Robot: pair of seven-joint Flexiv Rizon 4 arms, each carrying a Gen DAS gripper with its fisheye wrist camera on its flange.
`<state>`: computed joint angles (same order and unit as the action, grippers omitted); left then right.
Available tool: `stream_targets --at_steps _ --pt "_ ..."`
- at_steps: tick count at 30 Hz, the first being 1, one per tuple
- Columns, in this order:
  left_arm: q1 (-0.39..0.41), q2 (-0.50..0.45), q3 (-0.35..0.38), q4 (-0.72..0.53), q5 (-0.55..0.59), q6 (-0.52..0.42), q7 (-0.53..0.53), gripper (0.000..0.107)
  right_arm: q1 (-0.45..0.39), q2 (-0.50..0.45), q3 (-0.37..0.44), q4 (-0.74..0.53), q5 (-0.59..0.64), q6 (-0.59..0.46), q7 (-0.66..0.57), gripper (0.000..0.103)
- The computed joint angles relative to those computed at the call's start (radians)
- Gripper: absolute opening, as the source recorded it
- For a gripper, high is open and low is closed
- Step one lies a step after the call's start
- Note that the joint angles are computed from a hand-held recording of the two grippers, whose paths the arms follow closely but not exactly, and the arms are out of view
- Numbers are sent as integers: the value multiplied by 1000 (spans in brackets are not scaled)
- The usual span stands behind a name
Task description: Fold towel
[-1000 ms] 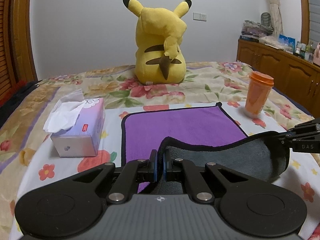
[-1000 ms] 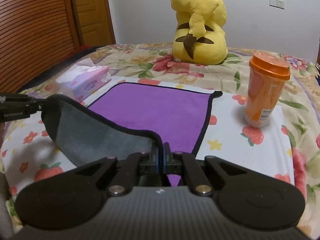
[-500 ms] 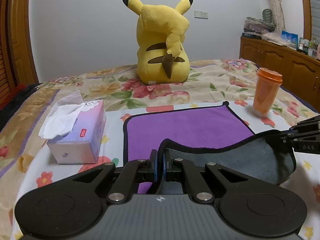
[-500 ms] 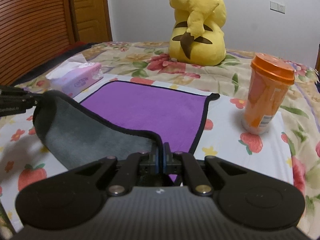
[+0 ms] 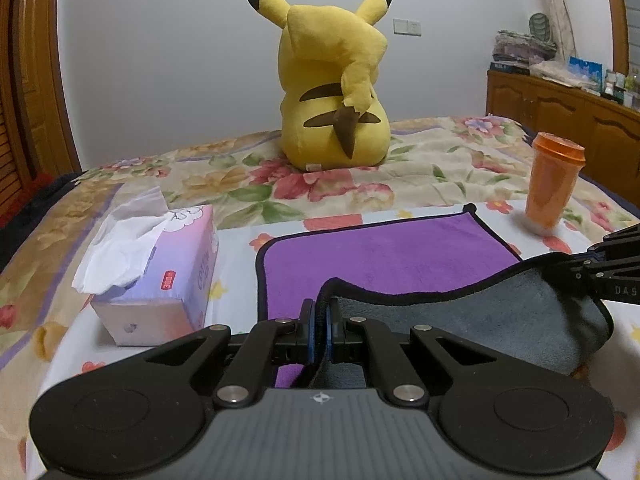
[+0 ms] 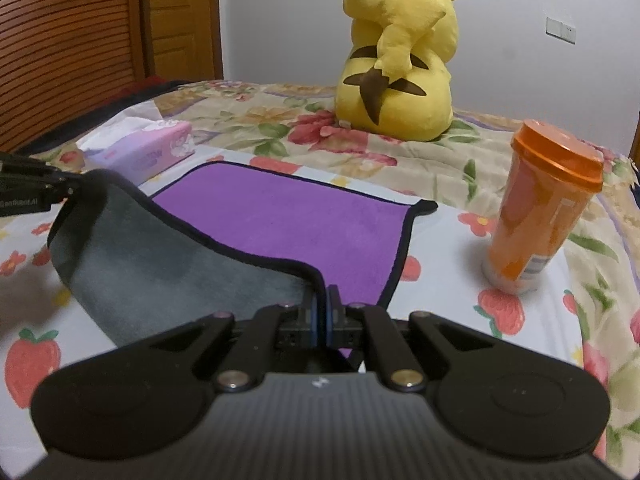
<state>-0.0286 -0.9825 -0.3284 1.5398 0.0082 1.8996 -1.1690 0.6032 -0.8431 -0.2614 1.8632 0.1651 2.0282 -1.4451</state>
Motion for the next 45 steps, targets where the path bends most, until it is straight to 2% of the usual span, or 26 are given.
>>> stream_targets --at_steps 12,17,32,38,45 --pt "14 -26 -35 -60 5 -6 1 8 -4 -24 -25 -59 -6 -10 0 5" --pt "-17 -41 -1 -102 -14 -10 5 8 -17 -34 -27 -86 -15 -9 -8 5" --pt "-45 -83 -8 -243 -56 -33 -8 8 -16 -48 -68 -167 1 -16 -21 5" --pt "-86 -116 35 -322 -83 -50 -2 8 -11 -76 -101 -215 10 -35 -12 5" --pt "-103 -153 44 -396 -97 -85 32 8 -4 -122 -136 -268 13 -50 4 5"
